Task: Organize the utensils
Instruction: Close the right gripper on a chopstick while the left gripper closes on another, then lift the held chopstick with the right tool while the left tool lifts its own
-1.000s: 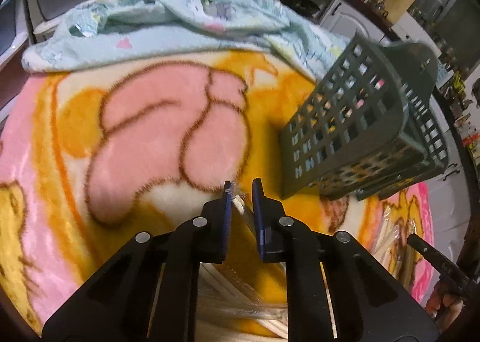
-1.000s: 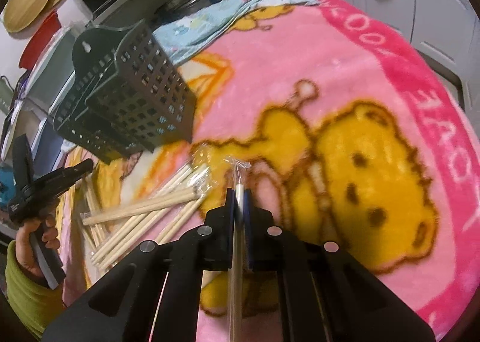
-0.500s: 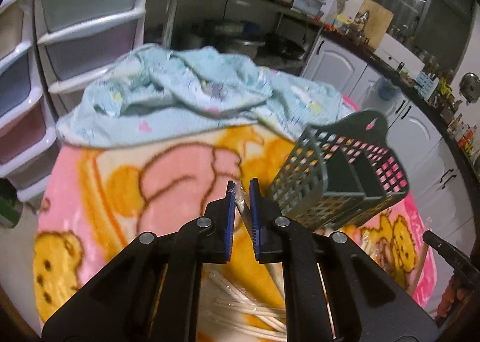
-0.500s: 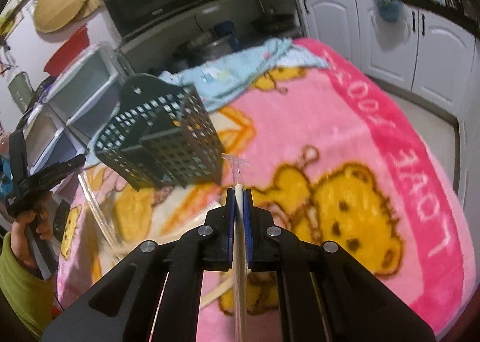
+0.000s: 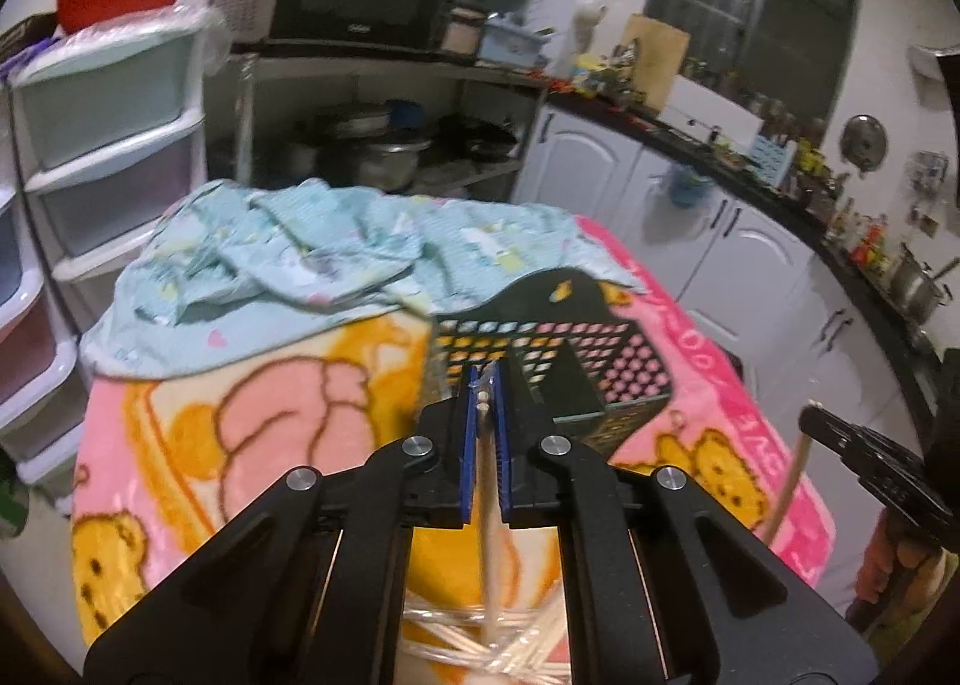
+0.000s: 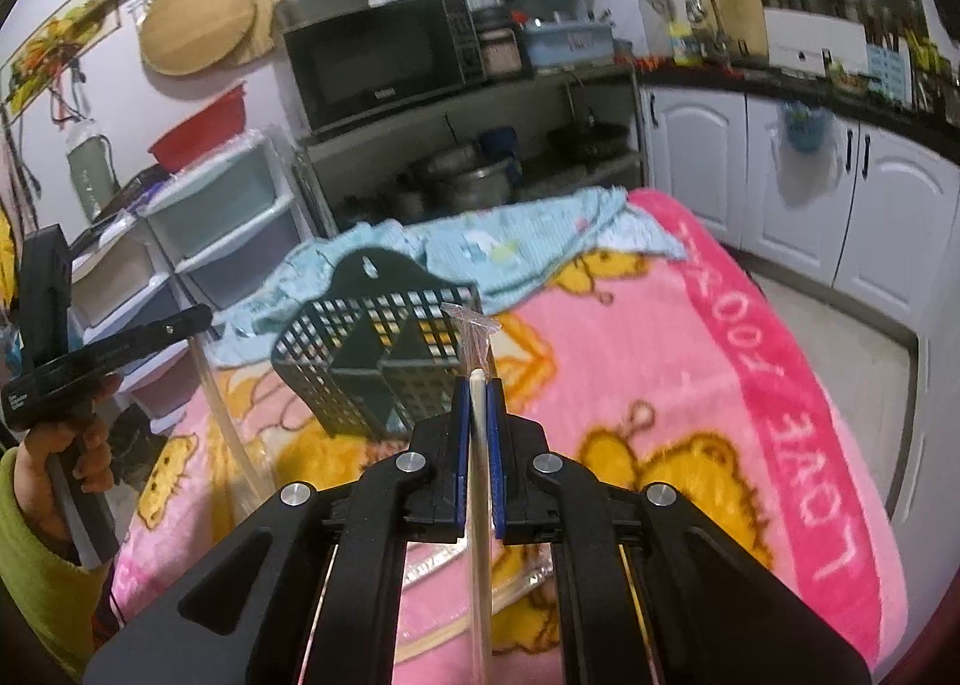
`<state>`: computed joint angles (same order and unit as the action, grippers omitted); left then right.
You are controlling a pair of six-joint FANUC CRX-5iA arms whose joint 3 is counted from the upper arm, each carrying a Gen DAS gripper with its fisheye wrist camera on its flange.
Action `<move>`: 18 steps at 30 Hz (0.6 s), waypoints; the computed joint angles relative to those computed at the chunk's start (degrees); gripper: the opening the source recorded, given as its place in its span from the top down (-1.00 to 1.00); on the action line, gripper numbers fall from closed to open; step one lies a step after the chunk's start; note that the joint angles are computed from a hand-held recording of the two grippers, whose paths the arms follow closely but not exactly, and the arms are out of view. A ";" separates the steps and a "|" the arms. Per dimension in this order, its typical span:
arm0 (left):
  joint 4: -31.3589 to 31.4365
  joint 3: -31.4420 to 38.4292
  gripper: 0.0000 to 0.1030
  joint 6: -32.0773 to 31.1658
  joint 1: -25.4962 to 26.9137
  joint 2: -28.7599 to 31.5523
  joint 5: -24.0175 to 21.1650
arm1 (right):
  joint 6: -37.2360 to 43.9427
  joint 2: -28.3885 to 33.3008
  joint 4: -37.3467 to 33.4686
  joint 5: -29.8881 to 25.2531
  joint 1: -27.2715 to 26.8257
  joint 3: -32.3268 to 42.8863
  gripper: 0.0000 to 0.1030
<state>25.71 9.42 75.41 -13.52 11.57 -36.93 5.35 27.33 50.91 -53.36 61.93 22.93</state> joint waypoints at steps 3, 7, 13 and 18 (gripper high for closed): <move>2.65 -0.67 0.95 -2.25 -0.37 -0.66 0.86 | -0.20 -0.03 2.23 0.17 0.31 0.20 0.89; 3.83 -0.22 0.95 -3.55 -0.73 -1.16 1.03 | 0.02 0.26 4.59 0.70 0.41 1.00 0.89; 7.39 0.34 0.95 -6.26 -1.11 -1.37 2.67 | 0.89 0.88 7.17 2.09 0.22 2.78 0.89; 8.69 1.76 0.95 -7.73 -1.92 -1.28 4.44 | -0.06 1.75 10.86 3.59 -0.44 4.52 0.89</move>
